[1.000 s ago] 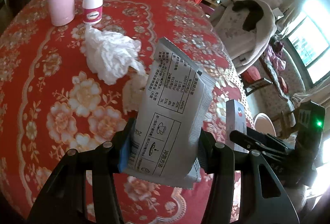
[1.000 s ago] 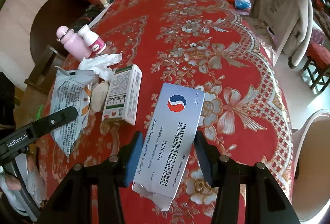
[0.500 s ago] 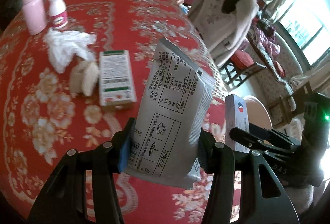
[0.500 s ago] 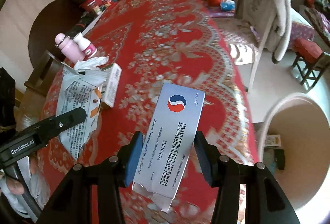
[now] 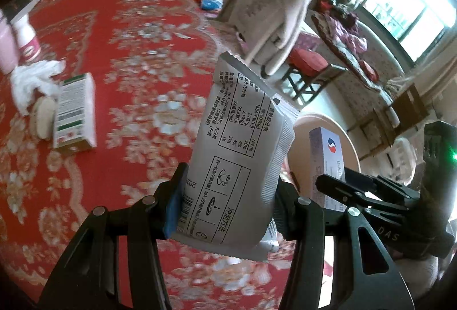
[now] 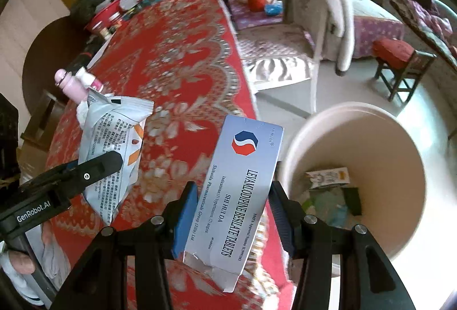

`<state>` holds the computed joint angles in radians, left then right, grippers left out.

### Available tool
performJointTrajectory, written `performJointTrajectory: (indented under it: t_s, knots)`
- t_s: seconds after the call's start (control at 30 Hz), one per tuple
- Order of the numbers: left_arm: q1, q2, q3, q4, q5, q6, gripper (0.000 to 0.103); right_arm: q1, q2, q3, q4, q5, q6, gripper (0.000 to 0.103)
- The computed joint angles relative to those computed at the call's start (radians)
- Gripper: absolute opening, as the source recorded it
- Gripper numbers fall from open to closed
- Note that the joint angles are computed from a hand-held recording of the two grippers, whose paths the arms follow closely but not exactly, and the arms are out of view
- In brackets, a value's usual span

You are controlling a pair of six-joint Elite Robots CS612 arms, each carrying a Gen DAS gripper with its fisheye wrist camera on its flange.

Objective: Collect trash
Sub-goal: 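Carry the snack bag and medicine box over the bucket and open both tools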

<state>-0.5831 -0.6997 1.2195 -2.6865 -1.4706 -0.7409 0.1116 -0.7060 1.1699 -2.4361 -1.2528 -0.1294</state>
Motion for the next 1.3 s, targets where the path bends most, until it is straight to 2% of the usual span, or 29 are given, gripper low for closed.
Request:
performJointTrajectory:
  t_s: [0.33, 0.67, 1.3]
  knots:
    - [-0.022, 0.057, -0.107, 0.045, -0.035, 0.047, 0.051, -0.038, -0.028, 0.052, -0.037, -0.024, 0.043, 0.05]
    - [-0.037, 0.109, -0.194, 0.087, -0.079, 0.051, 0.051, -0.071, -0.041, 0.08, -0.052, -0.042, 0.079, 0.05]
    - [-0.063, 0.193, -0.351, 0.177, -0.086, 0.085, 0.051, -0.113, -0.049, 0.1, -0.065, -0.059, 0.114, 0.05]
